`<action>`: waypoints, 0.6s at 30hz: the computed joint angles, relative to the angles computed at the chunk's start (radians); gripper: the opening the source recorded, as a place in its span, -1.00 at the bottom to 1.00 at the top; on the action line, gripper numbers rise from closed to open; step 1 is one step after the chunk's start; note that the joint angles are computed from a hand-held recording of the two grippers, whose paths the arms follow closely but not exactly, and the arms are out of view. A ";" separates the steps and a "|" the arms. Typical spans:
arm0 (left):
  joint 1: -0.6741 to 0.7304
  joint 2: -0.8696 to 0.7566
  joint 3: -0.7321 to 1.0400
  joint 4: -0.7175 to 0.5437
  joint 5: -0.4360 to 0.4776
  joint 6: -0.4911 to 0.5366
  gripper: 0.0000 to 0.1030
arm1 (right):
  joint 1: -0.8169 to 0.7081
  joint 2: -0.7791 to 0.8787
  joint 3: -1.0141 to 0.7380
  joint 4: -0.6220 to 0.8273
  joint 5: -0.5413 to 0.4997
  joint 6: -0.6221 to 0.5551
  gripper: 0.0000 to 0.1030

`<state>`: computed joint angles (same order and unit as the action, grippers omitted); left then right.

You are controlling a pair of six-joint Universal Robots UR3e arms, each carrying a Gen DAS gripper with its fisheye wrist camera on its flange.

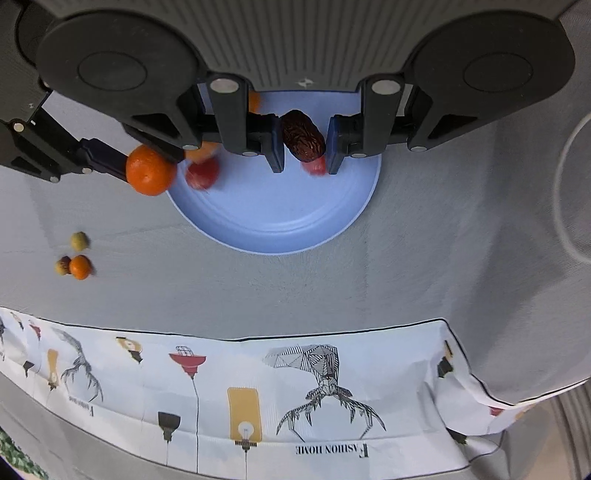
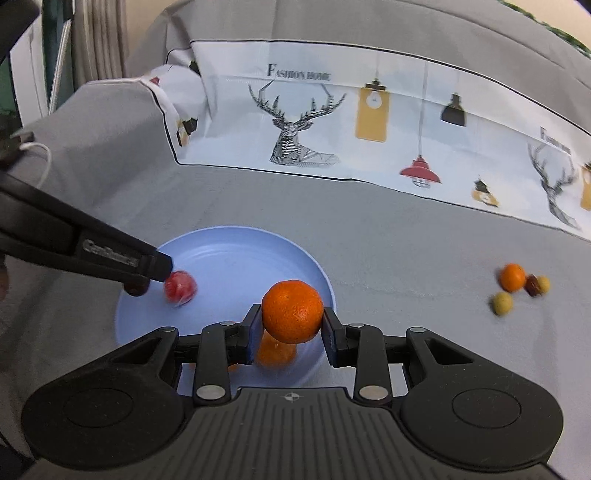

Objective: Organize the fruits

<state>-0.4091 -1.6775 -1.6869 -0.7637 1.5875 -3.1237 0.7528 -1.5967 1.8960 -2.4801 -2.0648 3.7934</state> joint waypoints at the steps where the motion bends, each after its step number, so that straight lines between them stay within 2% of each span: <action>1: 0.000 -0.024 0.011 0.015 -0.002 0.002 -0.49 | -0.014 0.022 -0.006 -0.020 0.015 -0.025 -0.33; 3: -0.005 -0.063 0.027 0.047 0.008 0.005 -0.45 | -0.043 0.061 -0.020 -0.046 0.060 -0.078 -0.32; 4: -0.005 -0.074 0.037 0.046 0.005 0.015 -0.11 | -0.058 0.082 -0.027 -0.057 0.086 -0.109 -0.31; 5: -0.004 -0.074 0.046 0.035 0.006 0.022 0.14 | -0.073 0.097 -0.033 -0.063 0.119 -0.144 -0.29; 6: -0.007 -0.063 0.044 0.031 0.015 0.017 0.59 | -0.086 0.104 -0.039 -0.060 0.150 -0.175 -0.14; 7: -0.008 -0.039 0.031 0.037 0.026 0.012 0.88 | -0.084 0.106 -0.050 -0.044 0.146 -0.177 0.00; 8: -0.007 0.000 0.005 0.043 0.035 0.012 0.96 | -0.068 0.104 -0.064 -0.024 0.123 -0.155 0.26; 9: -0.008 0.043 -0.019 0.035 0.045 0.011 0.99 | -0.047 0.089 -0.071 -0.008 0.106 -0.123 0.42; 11: -0.001 0.150 -0.063 -0.030 0.048 0.019 0.99 | -0.020 -0.002 -0.050 0.050 0.106 -0.064 0.59; 15: 0.012 0.389 -0.131 -0.265 0.058 0.002 0.99 | 0.137 -0.165 -0.077 0.288 0.037 0.115 0.80; 18: 0.011 0.541 -0.162 -0.448 0.060 -0.009 0.99 | 0.305 -0.204 -0.159 0.471 -0.028 0.301 0.87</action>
